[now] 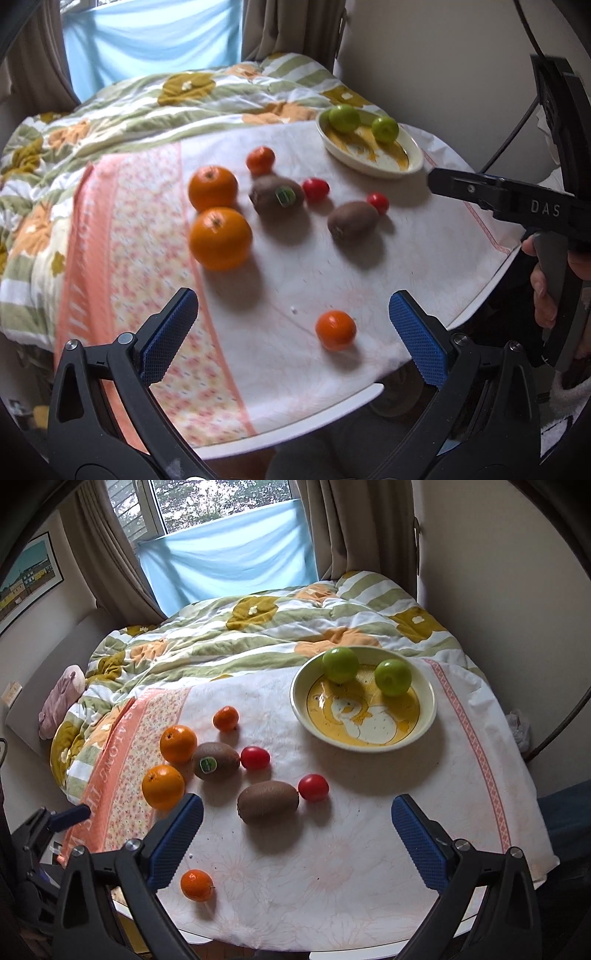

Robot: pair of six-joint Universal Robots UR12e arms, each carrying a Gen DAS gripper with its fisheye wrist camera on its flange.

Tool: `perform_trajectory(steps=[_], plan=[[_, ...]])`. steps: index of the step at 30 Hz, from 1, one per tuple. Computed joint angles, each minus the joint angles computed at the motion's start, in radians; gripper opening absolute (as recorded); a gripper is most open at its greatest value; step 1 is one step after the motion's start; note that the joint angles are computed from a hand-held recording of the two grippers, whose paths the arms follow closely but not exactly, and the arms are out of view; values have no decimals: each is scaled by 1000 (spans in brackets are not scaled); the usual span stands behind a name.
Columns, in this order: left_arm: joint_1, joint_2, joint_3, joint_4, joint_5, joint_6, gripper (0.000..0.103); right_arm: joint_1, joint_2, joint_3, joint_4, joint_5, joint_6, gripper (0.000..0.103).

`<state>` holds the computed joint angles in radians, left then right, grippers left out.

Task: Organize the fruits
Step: 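Grasp the mandarin with the left tool while the right tool grasps a kiwi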

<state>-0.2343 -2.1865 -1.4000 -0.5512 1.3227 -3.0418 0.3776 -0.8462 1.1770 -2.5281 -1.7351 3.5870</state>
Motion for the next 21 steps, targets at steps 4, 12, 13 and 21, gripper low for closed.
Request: perform_trajectory(steps=[4, 12, 13, 21], plan=[[-21, -7, -31, 37, 16, -24, 102, -3, 10, 20, -22, 32, -18, 102], [-60, -35, -42, 59, 96, -97, 75, -3, 36, 33, -57, 58, -110, 102], [-63, -39, -40, 56, 106, -112, 74, -5, 39, 32, -59, 68, -122, 102], [-73, -53, -32, 47, 164, -185, 47, -4, 57, 23, -77, 107, -221, 101]])
